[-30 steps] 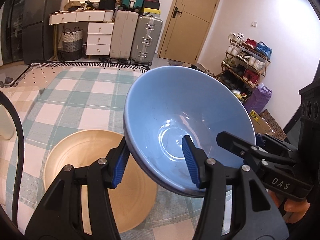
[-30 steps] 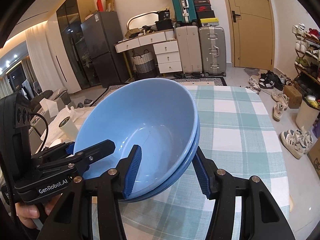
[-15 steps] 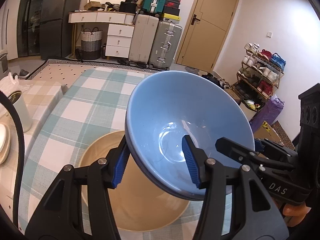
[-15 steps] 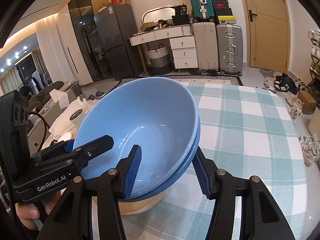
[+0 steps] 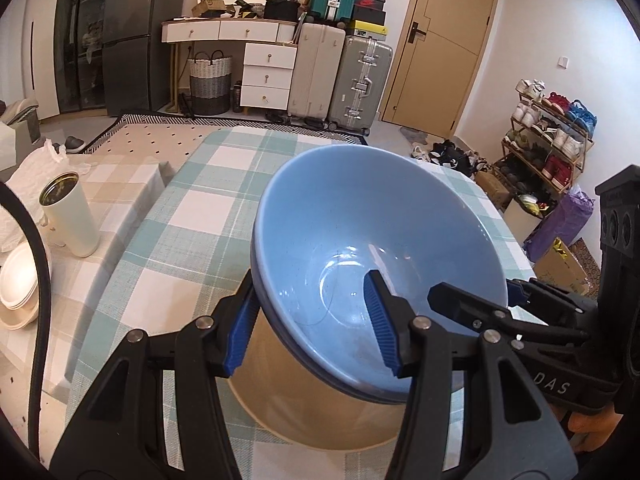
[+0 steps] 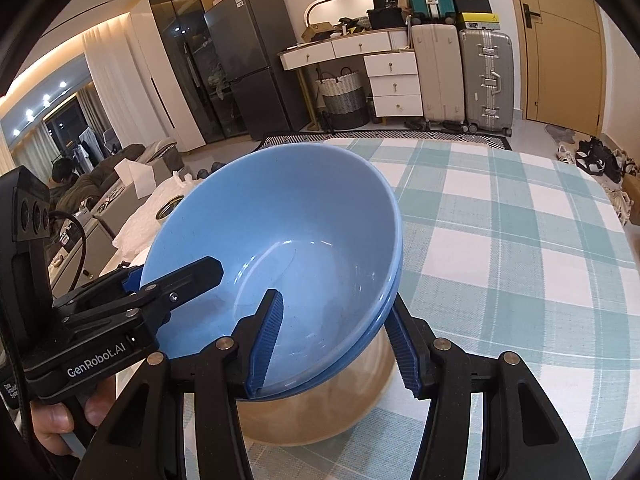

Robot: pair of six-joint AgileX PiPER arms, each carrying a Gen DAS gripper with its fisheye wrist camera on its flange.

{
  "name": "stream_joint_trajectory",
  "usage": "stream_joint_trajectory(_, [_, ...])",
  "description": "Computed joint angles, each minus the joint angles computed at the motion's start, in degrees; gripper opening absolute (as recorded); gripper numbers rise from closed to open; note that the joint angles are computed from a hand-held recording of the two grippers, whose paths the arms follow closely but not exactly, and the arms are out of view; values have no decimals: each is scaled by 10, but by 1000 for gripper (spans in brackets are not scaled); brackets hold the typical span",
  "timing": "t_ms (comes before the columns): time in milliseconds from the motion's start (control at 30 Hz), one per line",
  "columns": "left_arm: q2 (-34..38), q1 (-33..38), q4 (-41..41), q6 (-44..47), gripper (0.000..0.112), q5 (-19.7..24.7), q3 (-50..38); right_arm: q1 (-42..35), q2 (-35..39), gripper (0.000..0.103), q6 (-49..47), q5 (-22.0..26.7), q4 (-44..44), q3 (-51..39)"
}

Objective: Organize plates and bowls
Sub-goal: 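Lower the nested blue bowls onto the cream plate stack, then open both grippers and pull back from the bowls on the plates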

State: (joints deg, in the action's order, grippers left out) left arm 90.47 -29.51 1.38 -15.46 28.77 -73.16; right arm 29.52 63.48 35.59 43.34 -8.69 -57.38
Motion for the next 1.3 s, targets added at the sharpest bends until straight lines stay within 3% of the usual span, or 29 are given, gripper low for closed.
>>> stream_joint_trajectory(700, [56, 8, -1, 12, 49, 10, -26, -15, 35, 54, -46, -12, 40, 4])
stream_joint_trajectory(933, [67, 25, -53, 67, 50, 12, -34, -20, 42, 54, -53, -5, 46, -7])
stream_joint_trajectory(1100, [66, 25, -39, 74, 63, -8, -25, -15, 41, 56, -53, -11, 34, -5])
stream_joint_trajectory(1133, [64, 25, -32, 69, 71, -14, -21, -17, 41, 57, -56, -11, 35, -5])
stream_joint_trajectory(1233, [60, 29, -36, 78, 77, -22, -15, -12, 35, 65, -48, -11, 16, -2])
stream_joint_trajectory(1300, [58, 32, -38, 83, 77, -24, -12, -13, 23, 80, -57, -20, 15, 7])
